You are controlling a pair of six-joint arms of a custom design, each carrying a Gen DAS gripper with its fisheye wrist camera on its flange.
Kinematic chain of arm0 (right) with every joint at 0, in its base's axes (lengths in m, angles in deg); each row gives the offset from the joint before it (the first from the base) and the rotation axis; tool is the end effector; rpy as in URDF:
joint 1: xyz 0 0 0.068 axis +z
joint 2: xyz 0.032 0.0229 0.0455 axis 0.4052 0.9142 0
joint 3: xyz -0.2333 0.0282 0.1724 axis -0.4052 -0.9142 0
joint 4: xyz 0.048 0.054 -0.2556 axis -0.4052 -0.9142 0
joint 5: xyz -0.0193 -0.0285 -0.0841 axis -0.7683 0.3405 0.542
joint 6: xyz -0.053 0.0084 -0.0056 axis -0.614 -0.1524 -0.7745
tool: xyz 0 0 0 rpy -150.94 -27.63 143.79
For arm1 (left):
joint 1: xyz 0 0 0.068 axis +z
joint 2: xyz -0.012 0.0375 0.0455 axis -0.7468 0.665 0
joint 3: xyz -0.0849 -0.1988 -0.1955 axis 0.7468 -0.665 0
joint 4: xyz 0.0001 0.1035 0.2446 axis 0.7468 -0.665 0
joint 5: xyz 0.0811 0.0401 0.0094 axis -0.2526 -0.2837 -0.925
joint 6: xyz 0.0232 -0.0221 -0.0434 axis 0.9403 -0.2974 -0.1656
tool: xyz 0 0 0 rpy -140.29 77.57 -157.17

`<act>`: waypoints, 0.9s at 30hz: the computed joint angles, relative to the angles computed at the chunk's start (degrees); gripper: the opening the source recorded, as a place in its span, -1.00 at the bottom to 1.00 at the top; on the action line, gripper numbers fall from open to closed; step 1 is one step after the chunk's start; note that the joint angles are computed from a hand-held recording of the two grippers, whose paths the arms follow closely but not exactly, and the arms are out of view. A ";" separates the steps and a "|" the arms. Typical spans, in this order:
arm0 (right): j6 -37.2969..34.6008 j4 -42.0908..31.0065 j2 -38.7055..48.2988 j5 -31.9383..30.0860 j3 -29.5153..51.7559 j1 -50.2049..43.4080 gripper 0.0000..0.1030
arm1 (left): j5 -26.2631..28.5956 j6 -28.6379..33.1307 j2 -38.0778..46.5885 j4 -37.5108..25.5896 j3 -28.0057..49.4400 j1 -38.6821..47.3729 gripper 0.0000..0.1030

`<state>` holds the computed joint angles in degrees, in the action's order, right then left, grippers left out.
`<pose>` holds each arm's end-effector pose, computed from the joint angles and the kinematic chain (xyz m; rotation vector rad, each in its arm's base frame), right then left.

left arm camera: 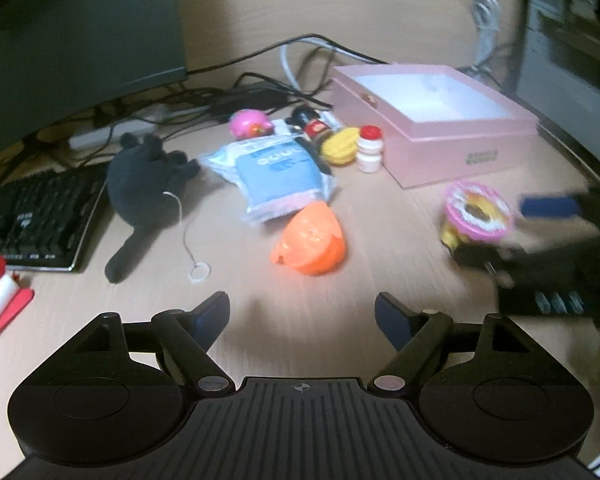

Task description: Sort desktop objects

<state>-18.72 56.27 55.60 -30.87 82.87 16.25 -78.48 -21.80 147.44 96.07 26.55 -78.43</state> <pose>0.2548 -0.0291 0.1100 -0.0600 2.2478 0.0215 0.2911 -0.1588 0.1171 0.3068 2.3410 -0.0351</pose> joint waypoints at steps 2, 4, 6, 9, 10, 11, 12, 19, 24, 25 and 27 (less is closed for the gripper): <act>-0.21 -0.73 -0.35 -0.80 -0.78 -0.90 0.69 | 0.23 -1.75 1.39 -0.22 1.50 0.29 0.65; -0.64 -1.84 0.17 -0.85 -0.79 -1.58 0.74 | 0.02 -2.99 3.37 -0.61 3.67 0.21 0.64; -1.31 -1.18 1.67 -0.62 -1.09 -2.33 0.80 | -1.08 -3.54 5.69 -0.68 6.21 -0.16 0.62; -1.79 0.07 3.22 -0.88 -1.68 -3.44 0.91 | -1.57 -4.85 8.67 -2.56 10.27 0.08 0.55; -1.95 -0.42 3.23 -1.32 -1.56 -3.82 0.93 | -2.03 -5.36 9.54 -3.70 11.66 0.14 0.54; -2.30 -1.18 3.14 -1.99 -1.29 -4.20 0.96 | -2.40 -5.58 10.25 -4.68 12.76 0.24 0.48; -2.72 -1.56 3.26 -2.23 -1.08 -4.28 0.99 | -2.67 -5.72 10.71 -5.51 13.53 0.35 0.43; -2.47 -1.88 3.51 -1.96 -0.68 -3.85 1.00 | -3.48 -5.54 9.04 -5.59 11.05 1.52 0.42; -2.44 -3.34 3.24 -1.94 -0.12 -3.93 1.00 | -5.62 -5.60 6.04 -4.72 6.56 3.35 0.52; -2.56 -3.28 3.25 -1.90 -0.13 -3.95 1.00 | -6.24 -5.55 5.38 -4.46 5.51 3.75 0.53; -2.94 -2.49 3.37 -1.99 -0.53 -4.02 1.00 | -5.05 -5.42 4.11 -3.45 3.73 5.06 0.55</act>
